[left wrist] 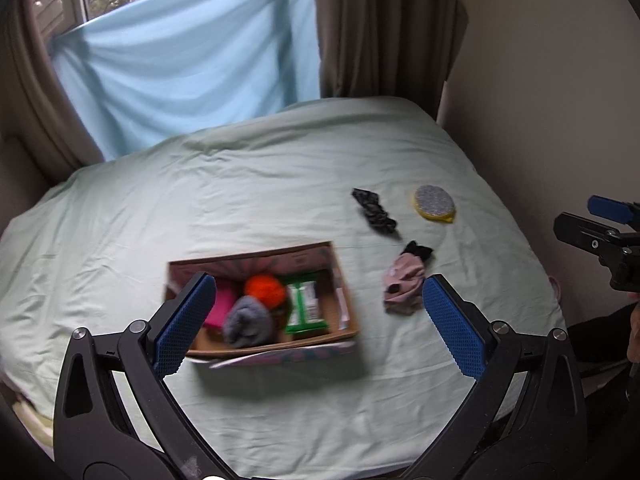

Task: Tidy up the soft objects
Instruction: 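Lift both tools back from the box toward the remaining items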

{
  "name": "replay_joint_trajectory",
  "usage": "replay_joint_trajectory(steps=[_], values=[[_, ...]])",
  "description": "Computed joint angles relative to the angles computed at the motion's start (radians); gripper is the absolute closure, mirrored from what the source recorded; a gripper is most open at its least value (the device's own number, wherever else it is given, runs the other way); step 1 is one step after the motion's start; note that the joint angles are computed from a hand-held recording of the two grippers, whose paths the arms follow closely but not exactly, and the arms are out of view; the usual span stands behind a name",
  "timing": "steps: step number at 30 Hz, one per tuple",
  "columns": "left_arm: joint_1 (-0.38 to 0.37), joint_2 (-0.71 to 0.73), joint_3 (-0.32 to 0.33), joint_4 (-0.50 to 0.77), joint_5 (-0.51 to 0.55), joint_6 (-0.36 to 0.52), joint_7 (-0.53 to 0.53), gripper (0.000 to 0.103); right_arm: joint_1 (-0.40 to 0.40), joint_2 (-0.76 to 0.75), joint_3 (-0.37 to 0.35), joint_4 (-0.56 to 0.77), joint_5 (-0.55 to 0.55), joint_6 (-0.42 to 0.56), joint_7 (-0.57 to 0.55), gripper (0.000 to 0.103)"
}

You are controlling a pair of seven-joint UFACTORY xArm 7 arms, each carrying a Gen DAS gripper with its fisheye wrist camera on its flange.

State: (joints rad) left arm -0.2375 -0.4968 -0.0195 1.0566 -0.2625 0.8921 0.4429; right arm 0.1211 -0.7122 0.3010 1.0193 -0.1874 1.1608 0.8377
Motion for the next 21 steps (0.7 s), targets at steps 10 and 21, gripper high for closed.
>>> replay_joint_trajectory(steps=[10,21], values=[[-0.076,0.067,-0.186,-0.153,0.108,-0.233,-0.223,0.0,0.041,-0.067,-0.241,-0.281,0.07,-0.266,-0.415,0.0],[-0.136,0.357,-0.277,-0.15,0.385,-0.38,-0.559,0.0,0.074,0.151,-0.468,-0.428,0.25,-0.585,-0.995,0.0]])
